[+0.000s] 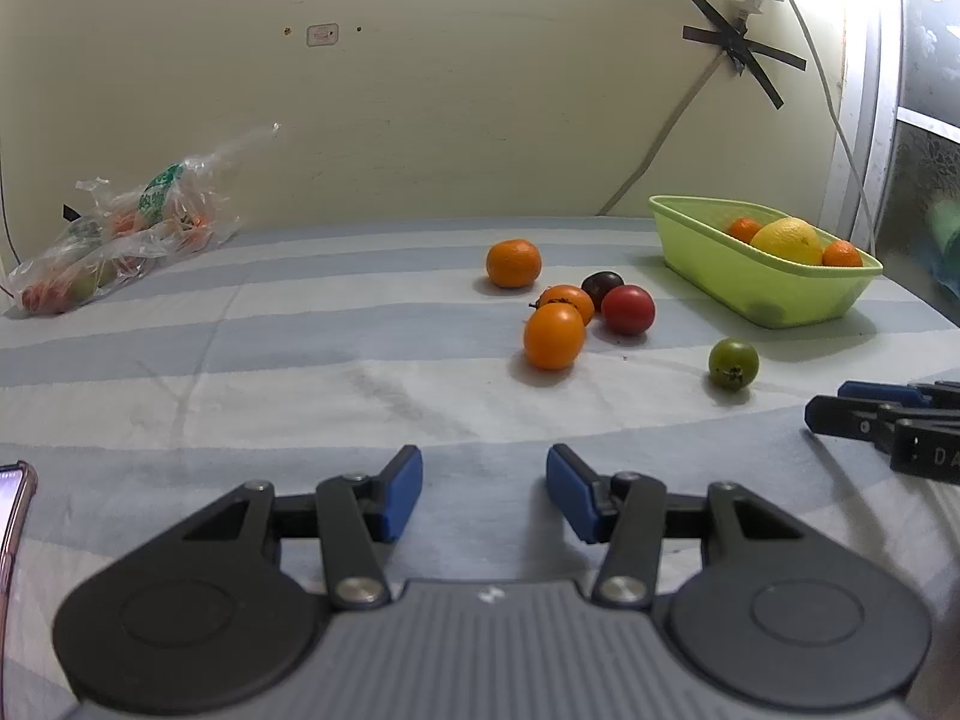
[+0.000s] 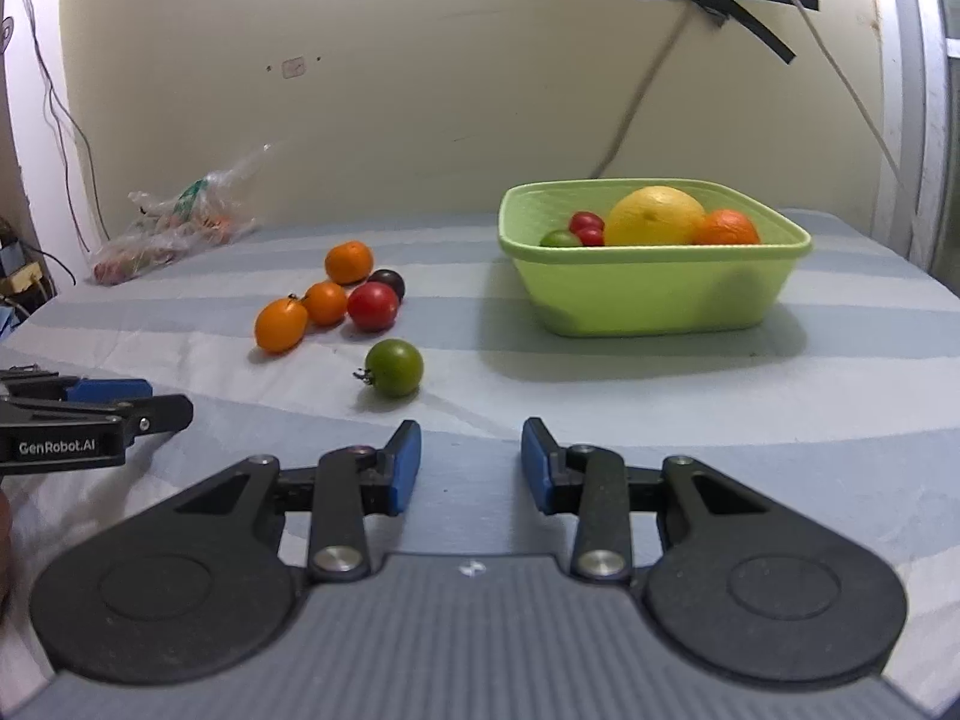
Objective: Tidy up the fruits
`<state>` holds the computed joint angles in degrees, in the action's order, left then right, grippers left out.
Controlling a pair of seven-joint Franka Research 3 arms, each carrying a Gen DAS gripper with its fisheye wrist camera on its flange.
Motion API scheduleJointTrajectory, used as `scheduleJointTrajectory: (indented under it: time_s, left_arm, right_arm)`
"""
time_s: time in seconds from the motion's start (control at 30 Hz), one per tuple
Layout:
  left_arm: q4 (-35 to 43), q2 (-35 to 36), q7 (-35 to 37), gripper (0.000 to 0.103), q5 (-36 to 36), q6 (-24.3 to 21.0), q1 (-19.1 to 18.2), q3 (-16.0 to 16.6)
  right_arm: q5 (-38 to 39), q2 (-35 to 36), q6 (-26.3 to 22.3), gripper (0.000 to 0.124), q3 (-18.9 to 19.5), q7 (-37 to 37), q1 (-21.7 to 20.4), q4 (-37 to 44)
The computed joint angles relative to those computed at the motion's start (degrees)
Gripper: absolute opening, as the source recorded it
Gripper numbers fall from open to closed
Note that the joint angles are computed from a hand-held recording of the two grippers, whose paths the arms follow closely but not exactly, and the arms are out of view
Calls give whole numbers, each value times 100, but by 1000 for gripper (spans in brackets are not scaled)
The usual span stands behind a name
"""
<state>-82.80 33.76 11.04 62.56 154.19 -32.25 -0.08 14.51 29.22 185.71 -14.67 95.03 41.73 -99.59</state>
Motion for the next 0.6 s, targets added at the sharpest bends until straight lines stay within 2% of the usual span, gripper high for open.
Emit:
scheduleJointTrajectory:
  time_s: [0.13, 0.27, 0.6]
  left_arm:
    - [1, -1, -5, 49, -21, -13, 2, 1]
    - [44, 22, 51, 50, -42, -87, -12, -8]
    - [75, 47, 94, 51, -60, -109, -19, -1]
  right_arm:
    - [11, -1, 6, 40, 11, -5, -4, -3]
    - [63, -34, 71, 40, 180, -29, -138, -38]
    - [206, -98, 183, 47, 1493, -478, -1269, -38]
